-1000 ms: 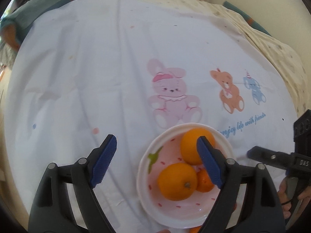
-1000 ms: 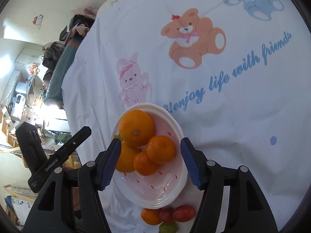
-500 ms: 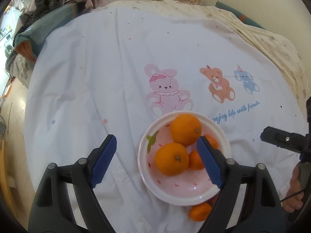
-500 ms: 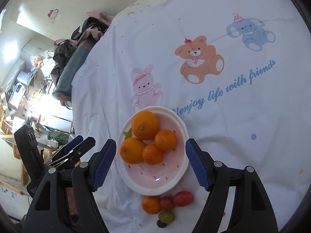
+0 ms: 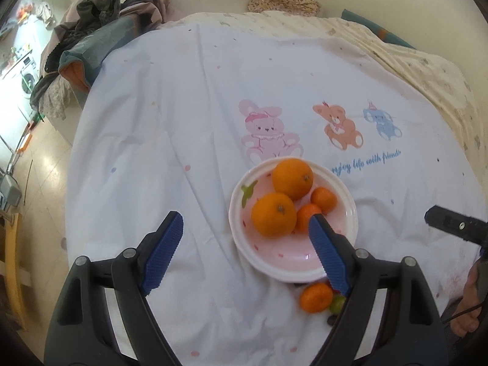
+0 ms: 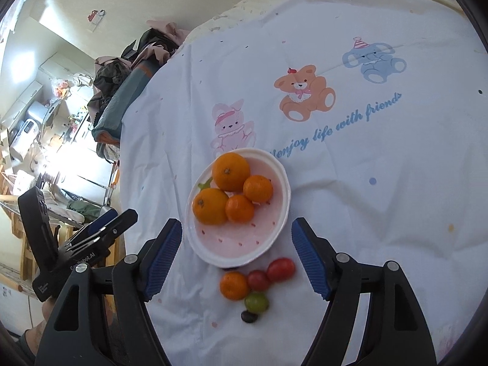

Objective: Organize fruits
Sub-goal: 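Lift both open grippers away from the plate, then move the open left gripper toward the remaining mandarin beside the tomatoes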

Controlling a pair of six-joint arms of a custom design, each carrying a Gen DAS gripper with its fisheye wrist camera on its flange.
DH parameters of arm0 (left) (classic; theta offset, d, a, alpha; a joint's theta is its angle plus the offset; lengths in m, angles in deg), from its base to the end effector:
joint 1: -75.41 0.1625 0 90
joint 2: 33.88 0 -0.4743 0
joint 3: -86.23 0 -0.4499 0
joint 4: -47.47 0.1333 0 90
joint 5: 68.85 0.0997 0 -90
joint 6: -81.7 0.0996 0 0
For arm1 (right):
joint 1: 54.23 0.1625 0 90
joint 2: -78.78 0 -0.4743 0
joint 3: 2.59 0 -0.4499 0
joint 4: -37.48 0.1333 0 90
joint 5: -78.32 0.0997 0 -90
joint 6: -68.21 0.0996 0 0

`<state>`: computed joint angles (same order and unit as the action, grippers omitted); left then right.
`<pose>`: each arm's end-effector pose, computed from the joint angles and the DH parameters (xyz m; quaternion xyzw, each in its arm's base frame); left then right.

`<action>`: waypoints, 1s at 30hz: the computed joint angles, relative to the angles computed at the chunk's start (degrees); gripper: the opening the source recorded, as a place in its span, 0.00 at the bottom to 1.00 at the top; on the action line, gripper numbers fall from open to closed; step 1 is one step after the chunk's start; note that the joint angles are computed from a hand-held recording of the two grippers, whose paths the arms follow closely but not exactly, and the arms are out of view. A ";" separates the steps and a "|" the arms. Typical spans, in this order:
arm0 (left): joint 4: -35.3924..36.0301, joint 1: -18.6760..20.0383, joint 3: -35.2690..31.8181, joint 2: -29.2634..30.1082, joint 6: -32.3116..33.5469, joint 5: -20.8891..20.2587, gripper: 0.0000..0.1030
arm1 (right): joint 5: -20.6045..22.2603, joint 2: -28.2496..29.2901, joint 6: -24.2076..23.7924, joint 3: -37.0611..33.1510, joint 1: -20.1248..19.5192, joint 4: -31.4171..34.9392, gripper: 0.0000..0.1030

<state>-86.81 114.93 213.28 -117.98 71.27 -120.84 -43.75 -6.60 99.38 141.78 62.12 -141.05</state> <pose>-0.2461 -0.4553 0.2516 0.3202 0.8896 -0.1745 0.2751 0.2489 -0.3213 0.2254 -0.1094 -0.9256 0.3433 0.1163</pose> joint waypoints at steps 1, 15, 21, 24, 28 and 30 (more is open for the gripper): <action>0.41 -0.26 0.39 -0.62 -0.19 0.06 0.79 | -0.42 0.02 0.43 0.10 0.55 0.10 0.75; 7.93 -4.06 5.82 -9.04 -5.39 -0.08 0.79 | -5.80 -2.12 11.39 4.04 7.91 3.74 0.75; 11.76 -3.96 6.31 -10.00 -7.47 -0.54 0.79 | -7.93 -2.95 15.32 4.88 9.58 6.32 0.75; 18.23 -3.05 5.17 -8.02 -7.05 -0.89 0.79 | -8.09 -3.37 16.63 5.18 9.33 6.62 0.75; 23.38 -2.43 4.81 -6.76 -7.08 -1.86 0.79 | -11.47 -3.92 18.58 5.21 10.48 7.62 0.75; 24.70 -2.25 4.98 -6.43 -6.40 -2.65 0.79 | -11.42 -4.23 18.72 5.45 10.46 6.79 0.75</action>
<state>-62.11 112.68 218.26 -124.42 64.87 -123.49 -55.17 -10.84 118.10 147.22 72.58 -134.26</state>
